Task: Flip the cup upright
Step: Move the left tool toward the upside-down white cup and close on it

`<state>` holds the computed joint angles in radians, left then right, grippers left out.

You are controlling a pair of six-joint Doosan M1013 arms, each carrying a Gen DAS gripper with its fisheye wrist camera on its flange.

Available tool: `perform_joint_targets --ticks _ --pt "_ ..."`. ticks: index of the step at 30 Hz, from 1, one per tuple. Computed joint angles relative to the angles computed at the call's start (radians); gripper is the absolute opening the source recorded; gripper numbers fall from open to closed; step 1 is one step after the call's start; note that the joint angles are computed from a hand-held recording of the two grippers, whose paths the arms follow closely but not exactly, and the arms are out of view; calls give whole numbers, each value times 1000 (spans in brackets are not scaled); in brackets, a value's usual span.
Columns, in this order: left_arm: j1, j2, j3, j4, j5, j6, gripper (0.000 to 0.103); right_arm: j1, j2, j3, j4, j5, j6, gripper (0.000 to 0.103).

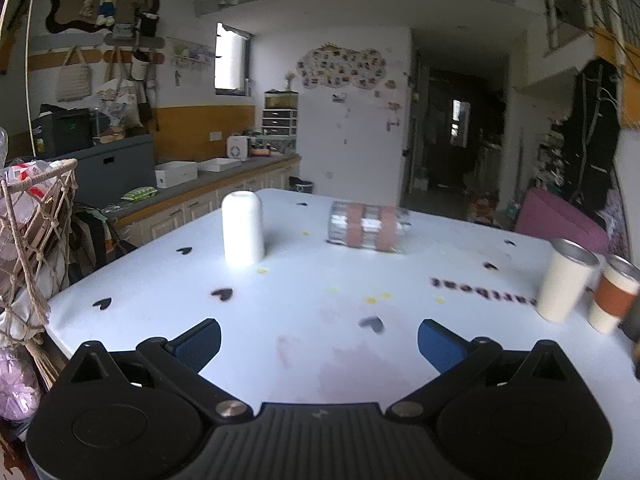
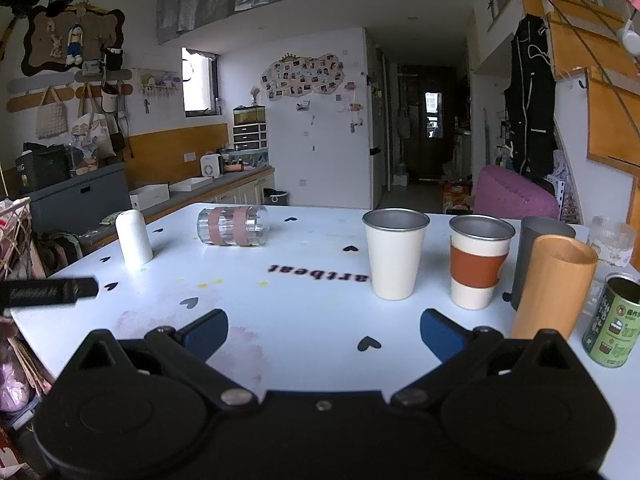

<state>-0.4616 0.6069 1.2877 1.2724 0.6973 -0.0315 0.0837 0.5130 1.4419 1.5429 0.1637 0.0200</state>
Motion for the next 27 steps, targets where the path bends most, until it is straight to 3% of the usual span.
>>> perform_joint_targets --ticks 4,12,22,27 --pt "23 22 -34 51 18 -20 103 2 0 5 2 -3 -6 103" --pt "76 90 -154 35 10 78 103 -1 5 6 -84 18 108 103" --pt "148 211 -387 -177 19 296 94 -11 -1 36 64 70 -43 103" --pt "175 294 -522 -251 96 359 91 -12 -10 60 252 68 -243 103"
